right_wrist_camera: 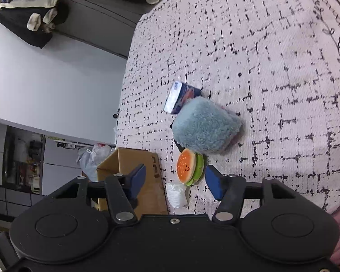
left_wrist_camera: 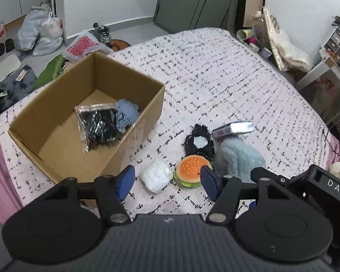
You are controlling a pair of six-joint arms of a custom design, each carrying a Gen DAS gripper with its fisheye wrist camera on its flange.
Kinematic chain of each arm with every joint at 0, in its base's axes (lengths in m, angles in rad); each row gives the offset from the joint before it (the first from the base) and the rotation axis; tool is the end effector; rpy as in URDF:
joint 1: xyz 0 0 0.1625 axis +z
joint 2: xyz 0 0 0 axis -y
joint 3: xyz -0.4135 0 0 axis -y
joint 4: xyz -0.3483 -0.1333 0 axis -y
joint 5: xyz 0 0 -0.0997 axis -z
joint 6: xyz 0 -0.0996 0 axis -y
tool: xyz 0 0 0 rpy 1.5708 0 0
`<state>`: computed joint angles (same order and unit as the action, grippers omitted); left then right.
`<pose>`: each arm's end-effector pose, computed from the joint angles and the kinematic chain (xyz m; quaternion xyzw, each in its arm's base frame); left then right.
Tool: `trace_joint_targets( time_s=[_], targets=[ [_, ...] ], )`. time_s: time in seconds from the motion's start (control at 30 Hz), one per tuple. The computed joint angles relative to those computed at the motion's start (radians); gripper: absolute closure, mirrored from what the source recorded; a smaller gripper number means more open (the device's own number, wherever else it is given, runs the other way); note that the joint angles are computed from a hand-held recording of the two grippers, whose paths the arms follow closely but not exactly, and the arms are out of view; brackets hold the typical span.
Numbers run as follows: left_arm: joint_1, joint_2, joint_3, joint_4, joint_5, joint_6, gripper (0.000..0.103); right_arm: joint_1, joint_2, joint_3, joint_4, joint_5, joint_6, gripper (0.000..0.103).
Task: Organize soft objects
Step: 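Grasp the white wrapped bundle with the left tool while the right tool grasps the burger plush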
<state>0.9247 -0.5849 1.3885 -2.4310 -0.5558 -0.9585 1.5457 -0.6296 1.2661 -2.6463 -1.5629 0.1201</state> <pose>-0.2409 -0.6814 0.0932 -0.1495 0.8608 -0.3665 0.3199 0.1153 -0.7500 0.1512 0.0699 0.9735 -0.2173 0.0142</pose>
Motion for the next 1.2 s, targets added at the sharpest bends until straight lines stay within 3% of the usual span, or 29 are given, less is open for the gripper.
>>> trace_joint_targets(
  time_s=[0.13, 0.33, 0.87, 1.13, 1.2],
  targets=[
    [0.012, 0.024, -0.027, 0.040, 0.002, -0.045, 0.048, -0.002, 0.015, -0.008, 0.013, 0.007, 0.004, 0.049],
    [0.031, 0.061, -0.073, 0.074, 0.000, -0.066, 0.049, -0.012, 0.042, -0.039, 0.032, 0.028, 0.019, 0.054],
    [0.079, 0.146, -0.187, 0.196, 0.017, -0.058, 0.049, -0.017, 0.113, -0.158, 0.109, -0.033, 0.005, 0.057],
    [0.098, 0.155, -0.187, 0.143, 0.007, -0.023, 0.049, -0.015, 0.166, -0.236, 0.191, -0.030, -0.040, 0.057],
    [0.105, 0.151, -0.174, 0.111, -0.010, -0.023, 0.054, -0.017, 0.178, -0.251, 0.205, -0.023, -0.043, 0.057]
  ],
)
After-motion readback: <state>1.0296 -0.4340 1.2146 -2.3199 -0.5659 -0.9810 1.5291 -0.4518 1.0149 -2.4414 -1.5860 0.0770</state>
